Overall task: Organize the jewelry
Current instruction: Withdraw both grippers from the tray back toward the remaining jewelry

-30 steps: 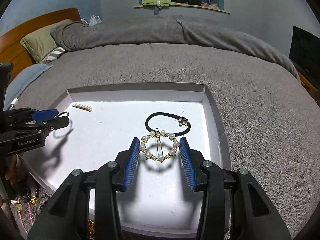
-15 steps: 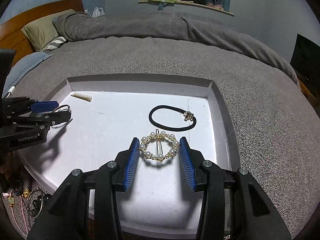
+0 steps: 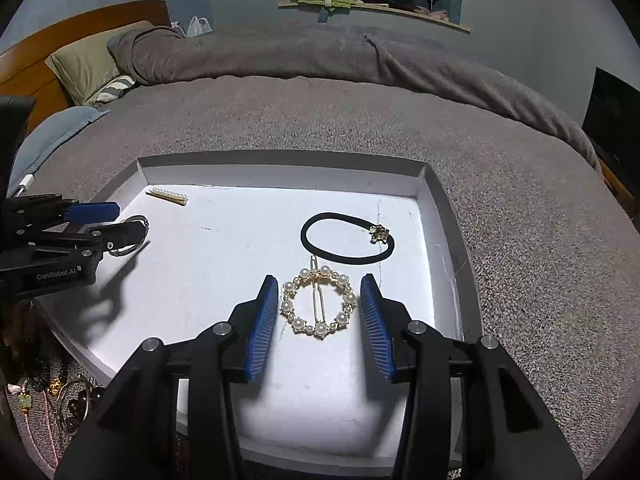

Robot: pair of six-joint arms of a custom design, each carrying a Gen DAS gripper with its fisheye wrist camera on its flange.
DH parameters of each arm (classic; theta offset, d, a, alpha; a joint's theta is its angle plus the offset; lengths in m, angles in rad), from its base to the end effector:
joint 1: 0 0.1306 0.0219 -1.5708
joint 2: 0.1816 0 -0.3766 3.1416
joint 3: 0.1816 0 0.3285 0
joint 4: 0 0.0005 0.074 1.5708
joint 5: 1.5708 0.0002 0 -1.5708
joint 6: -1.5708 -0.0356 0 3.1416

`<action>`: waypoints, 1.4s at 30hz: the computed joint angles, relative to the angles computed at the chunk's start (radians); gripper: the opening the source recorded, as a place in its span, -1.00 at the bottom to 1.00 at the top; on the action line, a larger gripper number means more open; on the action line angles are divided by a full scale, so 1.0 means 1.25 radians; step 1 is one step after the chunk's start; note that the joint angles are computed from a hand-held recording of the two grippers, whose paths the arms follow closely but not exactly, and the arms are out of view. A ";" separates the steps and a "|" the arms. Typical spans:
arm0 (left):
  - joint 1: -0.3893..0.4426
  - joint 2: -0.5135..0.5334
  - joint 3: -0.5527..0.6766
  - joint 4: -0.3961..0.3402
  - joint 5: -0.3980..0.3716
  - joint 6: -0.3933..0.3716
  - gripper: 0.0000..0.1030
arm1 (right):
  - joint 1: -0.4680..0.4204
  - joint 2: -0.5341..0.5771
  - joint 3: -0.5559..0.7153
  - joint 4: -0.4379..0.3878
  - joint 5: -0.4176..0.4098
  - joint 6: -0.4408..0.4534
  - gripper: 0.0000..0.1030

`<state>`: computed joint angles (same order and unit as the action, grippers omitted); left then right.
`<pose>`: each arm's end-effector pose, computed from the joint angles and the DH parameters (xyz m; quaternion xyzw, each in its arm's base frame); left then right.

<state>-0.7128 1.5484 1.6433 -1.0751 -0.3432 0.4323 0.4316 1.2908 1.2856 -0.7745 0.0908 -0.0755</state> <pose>0.3618 -0.2976 0.4441 0.0826 0.9404 -0.0180 0.3295 0.3568 0.1602 0.4266 -0.1460 0.9104 0.0560 0.3831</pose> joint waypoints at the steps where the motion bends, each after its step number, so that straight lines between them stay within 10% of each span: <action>1: -0.001 -0.001 -0.001 0.002 -0.001 0.001 0.14 | 0.002 -0.002 -0.002 0.005 0.006 0.002 0.00; 3: -0.001 -0.003 -0.002 0.004 -0.002 0.003 0.21 | 0.004 -0.011 -0.009 0.017 0.017 -0.002 0.36; 18: -0.007 -0.036 -0.011 0.035 -0.038 0.015 0.41 | -0.016 -0.053 -0.021 0.053 0.023 -0.035 0.49; 26: -0.015 -0.053 -0.006 0.043 -0.102 0.039 0.71 | -0.038 -0.079 -0.029 0.073 0.000 -0.075 0.89; 42: -0.037 -0.082 -0.020 0.023 -0.208 0.097 0.81 | -0.052 -0.158 -0.075 0.109 0.033 -0.142 0.89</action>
<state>-0.7594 1.4463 1.6179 -1.0463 -0.6027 0.5531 0.3660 1.0932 1.1921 -0.6380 0.1325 -0.2526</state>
